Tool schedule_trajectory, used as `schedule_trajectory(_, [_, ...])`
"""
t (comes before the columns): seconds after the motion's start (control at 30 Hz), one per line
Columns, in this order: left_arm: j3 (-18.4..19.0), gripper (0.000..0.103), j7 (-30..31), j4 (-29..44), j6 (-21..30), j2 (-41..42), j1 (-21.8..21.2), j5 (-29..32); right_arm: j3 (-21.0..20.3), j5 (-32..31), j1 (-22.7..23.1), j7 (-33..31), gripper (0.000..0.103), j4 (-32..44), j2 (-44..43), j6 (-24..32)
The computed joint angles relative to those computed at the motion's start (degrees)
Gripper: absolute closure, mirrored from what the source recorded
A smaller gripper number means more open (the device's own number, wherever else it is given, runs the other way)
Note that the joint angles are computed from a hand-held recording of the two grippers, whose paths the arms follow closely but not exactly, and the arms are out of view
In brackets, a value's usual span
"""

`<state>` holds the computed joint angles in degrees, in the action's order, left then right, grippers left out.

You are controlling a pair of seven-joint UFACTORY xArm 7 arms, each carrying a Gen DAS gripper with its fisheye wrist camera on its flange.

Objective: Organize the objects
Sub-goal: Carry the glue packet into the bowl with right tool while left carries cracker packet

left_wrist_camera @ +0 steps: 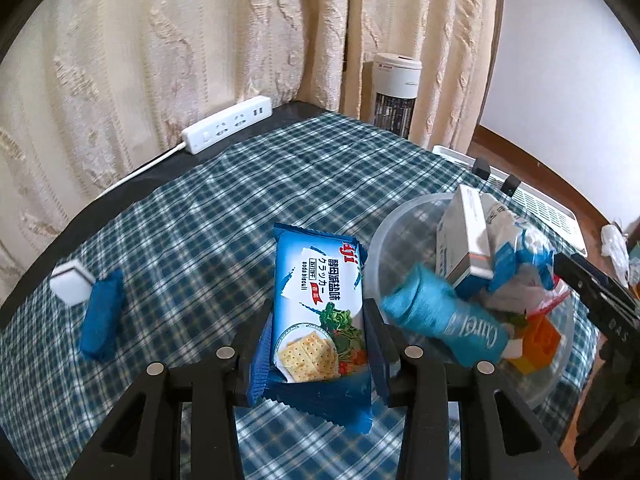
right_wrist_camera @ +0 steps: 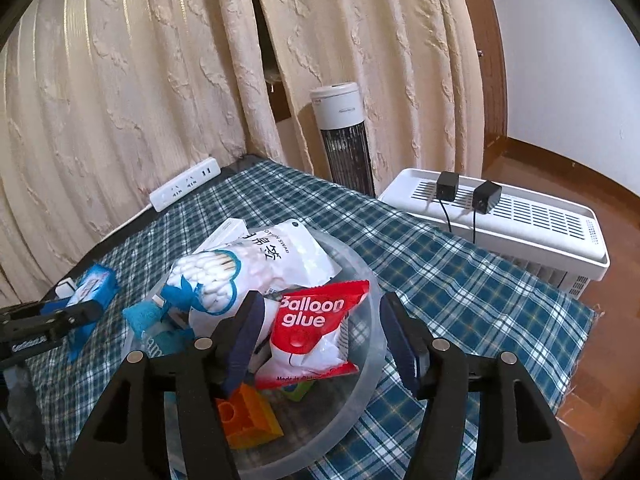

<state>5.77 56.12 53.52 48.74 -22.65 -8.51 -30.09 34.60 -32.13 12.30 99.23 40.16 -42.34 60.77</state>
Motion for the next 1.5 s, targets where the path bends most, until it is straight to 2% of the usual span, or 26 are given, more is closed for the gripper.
schedule_trajectory(0.57, [-4.29, 0.059, -0.73, 1.42, -5.02, 4.01, -4.62, -0.50, 0.28, 1.28, -0.11, 0.66, 0.042, -3.35, -5.55, -0.63])
schedule_trajectory(0.93, [-4.81, 0.059, 0.82, 3.28, -2.22, 5.88, -6.09, -3.53, 0.26, 2.60, -0.75, 0.19, 0.042, -4.45, -6.42, -1.73])
schedule_trajectory(1.03, [-4.89, 0.049, 1.54, 3.02, -1.80, 5.45, -6.13, -4.22, 0.36, 2.80, -0.90, 0.13, 0.042, -4.53, -6.50, -1.80])
schedule_trajectory(1.1, [-4.72, 0.036, 1.55, 3.23, -1.38, 5.38, -6.04, -4.82, 0.36, 2.86, -0.96, 0.05, 0.042, -4.60, -6.59, -1.93])
schedule_trajectory(1.27, [-4.25, 0.034, 0.77, 4.38, 0.38, 5.62, -5.16, -5.36, 0.68, 2.84, -1.20, 0.01, 0.042, -4.57, -6.62, -2.18])
schedule_trajectory(1.5, [-4.03, 0.031, 0.36, 3.99, -0.06, 5.21, -4.00, -5.03, 1.71, 2.76, -1.51, 0.15, 0.042, -3.40, -6.13, -1.54])
